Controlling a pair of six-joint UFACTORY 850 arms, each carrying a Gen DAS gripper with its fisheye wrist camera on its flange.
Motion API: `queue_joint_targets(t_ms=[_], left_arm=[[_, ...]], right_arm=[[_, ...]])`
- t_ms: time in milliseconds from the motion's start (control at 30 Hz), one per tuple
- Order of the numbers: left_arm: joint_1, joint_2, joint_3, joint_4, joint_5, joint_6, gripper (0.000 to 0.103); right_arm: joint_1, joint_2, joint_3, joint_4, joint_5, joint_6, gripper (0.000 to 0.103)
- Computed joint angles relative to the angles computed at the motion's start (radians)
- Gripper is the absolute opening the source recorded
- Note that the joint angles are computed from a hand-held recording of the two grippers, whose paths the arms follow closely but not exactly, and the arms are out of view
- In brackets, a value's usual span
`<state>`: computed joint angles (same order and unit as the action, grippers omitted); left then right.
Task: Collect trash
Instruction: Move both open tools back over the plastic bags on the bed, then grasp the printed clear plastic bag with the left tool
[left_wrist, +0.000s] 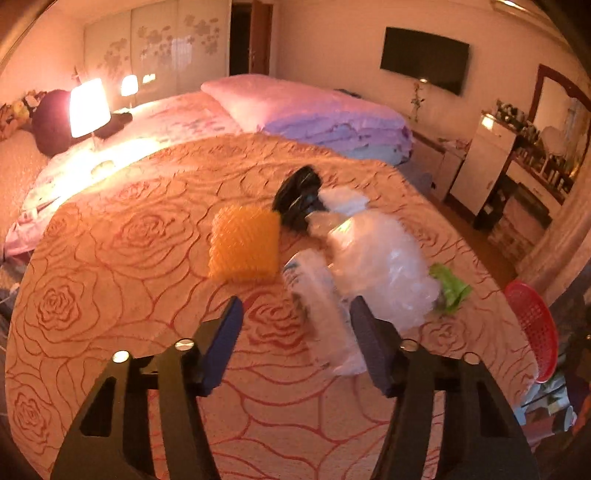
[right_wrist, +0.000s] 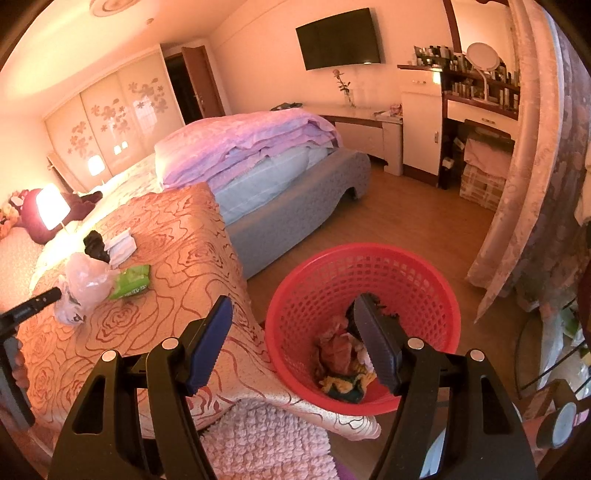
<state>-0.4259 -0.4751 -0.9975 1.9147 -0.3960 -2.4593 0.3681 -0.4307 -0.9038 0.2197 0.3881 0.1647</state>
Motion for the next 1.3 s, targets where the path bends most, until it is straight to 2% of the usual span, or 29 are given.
queue_joint_targets(t_ms=[300, 567, 733, 833, 1033, 1167, 1300], left_arm=[[0.022, 0.035, 0.066, -0.02, -0.031, -0.036, 0.056], [0.018, 0.065, 0.096, 0.203, -0.014, -0.243, 0.056], [0.002, 0.04, 0.063, 0.199, -0.004, -0.204, 0.062], [-0.001, 0.006, 0.027, 0.088, 0.012, -0.082, 0.062], [0.027, -0.007, 0.035, 0.212, 0.047, -0.22, 0.061], [0.051, -0.013, 0.046, 0.487, 0.094, -0.49, 0.045], [0.052, -0.015, 0.055, 0.646, 0.085, -0.631, 0.027]], right_arm=[[0.003, -0.008, -0.005, -0.002, -0.007, 0.004, 0.066], [0.002, -0.01, -0.008, -0.027, -0.016, 0.019, 0.066], [0.002, -0.012, -0.011, -0.036, -0.02, 0.028, 0.066], [0.003, -0.015, -0.014, -0.034, -0.02, 0.027, 0.066], [0.005, -0.018, -0.014, -0.029, -0.017, 0.026, 0.066], [0.007, -0.02, -0.015, -0.033, -0.02, 0.027, 0.066], [0.014, -0.022, -0.015, -0.036, -0.02, 0.029, 0.066]])
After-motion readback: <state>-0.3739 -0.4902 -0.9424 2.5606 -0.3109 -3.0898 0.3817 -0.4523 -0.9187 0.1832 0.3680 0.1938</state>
